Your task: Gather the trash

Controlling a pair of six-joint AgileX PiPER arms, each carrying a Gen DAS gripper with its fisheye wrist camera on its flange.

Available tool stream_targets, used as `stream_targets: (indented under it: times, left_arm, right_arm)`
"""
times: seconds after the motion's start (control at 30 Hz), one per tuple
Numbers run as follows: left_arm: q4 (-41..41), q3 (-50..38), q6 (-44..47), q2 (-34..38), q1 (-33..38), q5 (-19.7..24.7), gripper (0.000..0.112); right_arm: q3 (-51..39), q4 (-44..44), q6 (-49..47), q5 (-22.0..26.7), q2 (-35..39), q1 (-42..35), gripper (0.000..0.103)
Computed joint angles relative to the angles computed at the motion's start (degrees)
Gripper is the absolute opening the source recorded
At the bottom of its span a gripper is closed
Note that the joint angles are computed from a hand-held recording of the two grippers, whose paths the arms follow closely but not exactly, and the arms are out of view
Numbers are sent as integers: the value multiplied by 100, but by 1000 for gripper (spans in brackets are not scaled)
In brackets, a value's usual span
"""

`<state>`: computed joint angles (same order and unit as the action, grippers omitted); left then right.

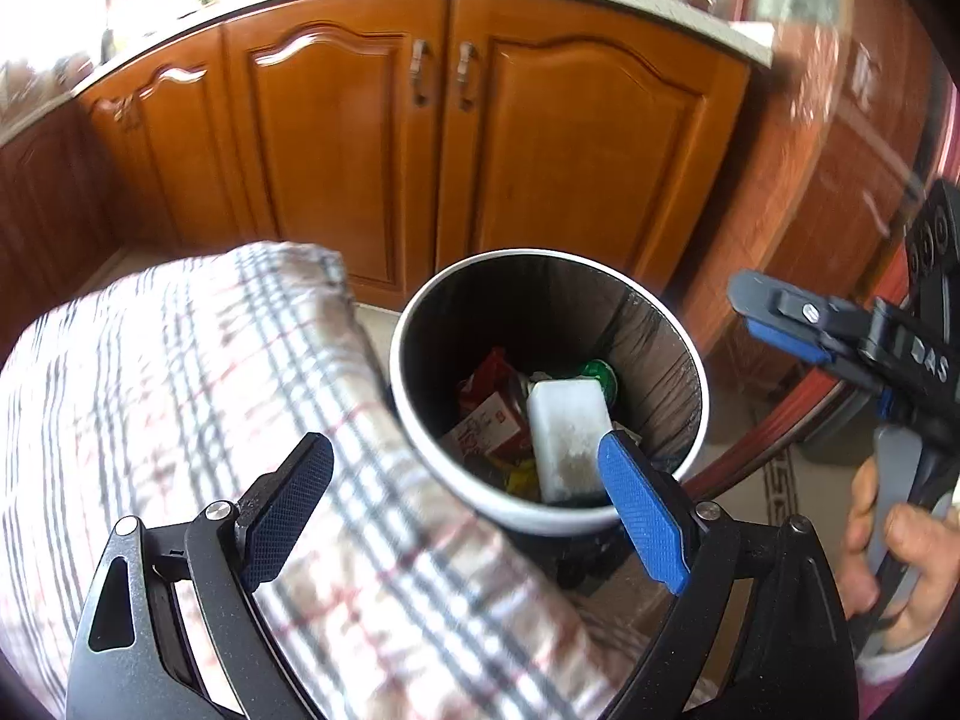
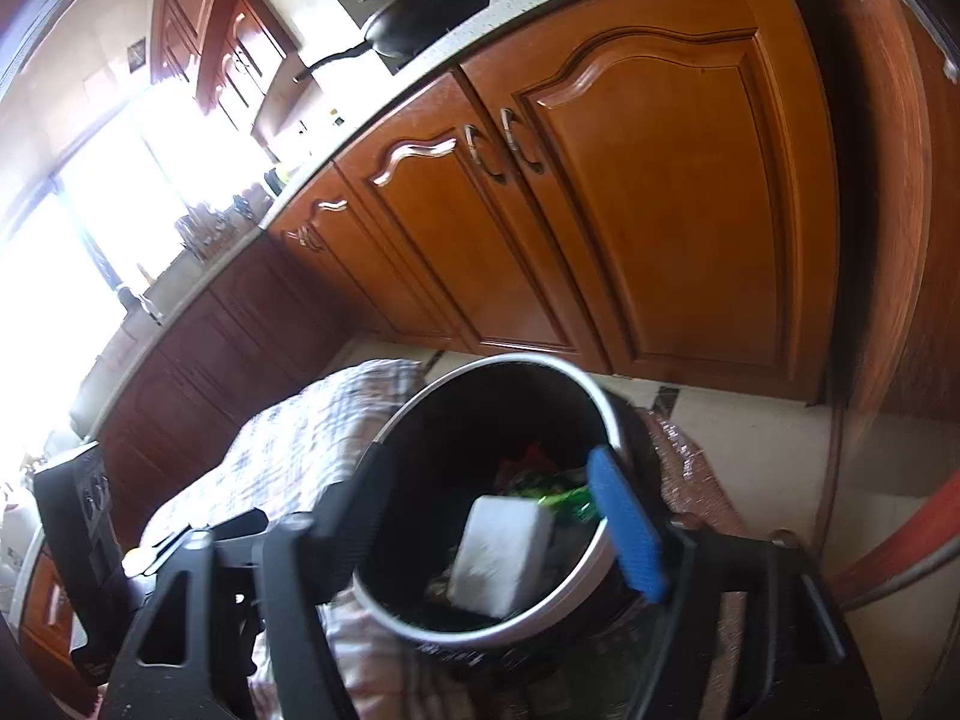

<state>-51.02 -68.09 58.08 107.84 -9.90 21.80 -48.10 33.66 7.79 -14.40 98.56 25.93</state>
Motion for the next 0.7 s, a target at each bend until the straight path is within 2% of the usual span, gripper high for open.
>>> stream_targets:
  times: [0.17,0.37,0.57,0.63,0.7]
  left_arm:
    - [-1696,976,1660,-571,584,13,92]
    - [-3238,2053,3389,-1267,1445,271,92]
    - [-3865,2739,4243,-1795,2404,683,92]
    - [-3892,2855,4325,-1960,2765,890,92]
    - [-3935,2880,4408,-2082,3022,1035,93]
  right_arm:
    - [268,527,-154,-454,-58,584,88]
    - [244,2220,-1463,-963,-43,1591,96]
    - [-205,4074,-3149,-1613,134,2569,100]
    - [-504,4856,-3988,-1996,204,2905,100]
    - [-750,5242,-4548,-2422,230,3198,101]
